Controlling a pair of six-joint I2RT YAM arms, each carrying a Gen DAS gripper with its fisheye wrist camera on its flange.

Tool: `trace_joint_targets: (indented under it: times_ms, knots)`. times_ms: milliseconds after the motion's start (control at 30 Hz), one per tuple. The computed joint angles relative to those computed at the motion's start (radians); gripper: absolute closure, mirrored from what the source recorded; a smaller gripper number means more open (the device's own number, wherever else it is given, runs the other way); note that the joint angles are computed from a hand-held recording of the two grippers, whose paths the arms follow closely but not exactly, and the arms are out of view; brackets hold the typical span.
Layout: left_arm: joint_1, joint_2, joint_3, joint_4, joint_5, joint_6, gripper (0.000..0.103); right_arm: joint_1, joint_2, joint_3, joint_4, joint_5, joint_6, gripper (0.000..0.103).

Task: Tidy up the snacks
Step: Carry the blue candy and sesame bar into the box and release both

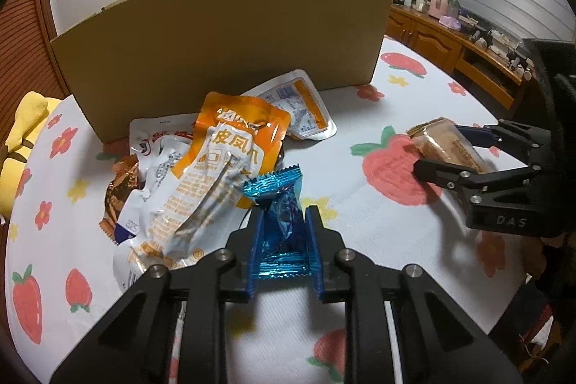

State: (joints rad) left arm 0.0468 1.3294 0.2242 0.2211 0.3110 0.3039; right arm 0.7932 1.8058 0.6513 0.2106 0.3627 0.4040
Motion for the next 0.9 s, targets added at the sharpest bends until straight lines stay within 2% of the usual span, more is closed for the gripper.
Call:
trace_joint_targets:
  times_ms: [333, 600, 700, 833, 900]
  knots:
    - [0.028, -0.117, -0.049, -0.036, 0.038, -0.008, 0.082, 0.000, 0.001, 0.001, 0.000, 0.000, 0.000, 0.030]
    - [0.096, -0.280, -0.058, -0.161, 0.114, 0.018, 0.082, 0.004, -0.013, 0.009, -0.043, -0.011, -0.006, 0.030]
    - [0.113, -0.347, -0.054, -0.219, 0.135, 0.024, 0.082, 0.009, -0.031, 0.007, -0.075, -0.028, -0.022, 0.036]
    - [0.135, -0.437, -0.051, -0.287, 0.155, 0.034, 0.082, 0.006, -0.056, -0.010, -0.084, -0.053, -0.034, 0.056]
    - [0.151, -0.465, -0.044, -0.316, 0.171, 0.040, 0.082, 0.001, -0.067, -0.018, -0.085, -0.067, -0.039, 0.059]
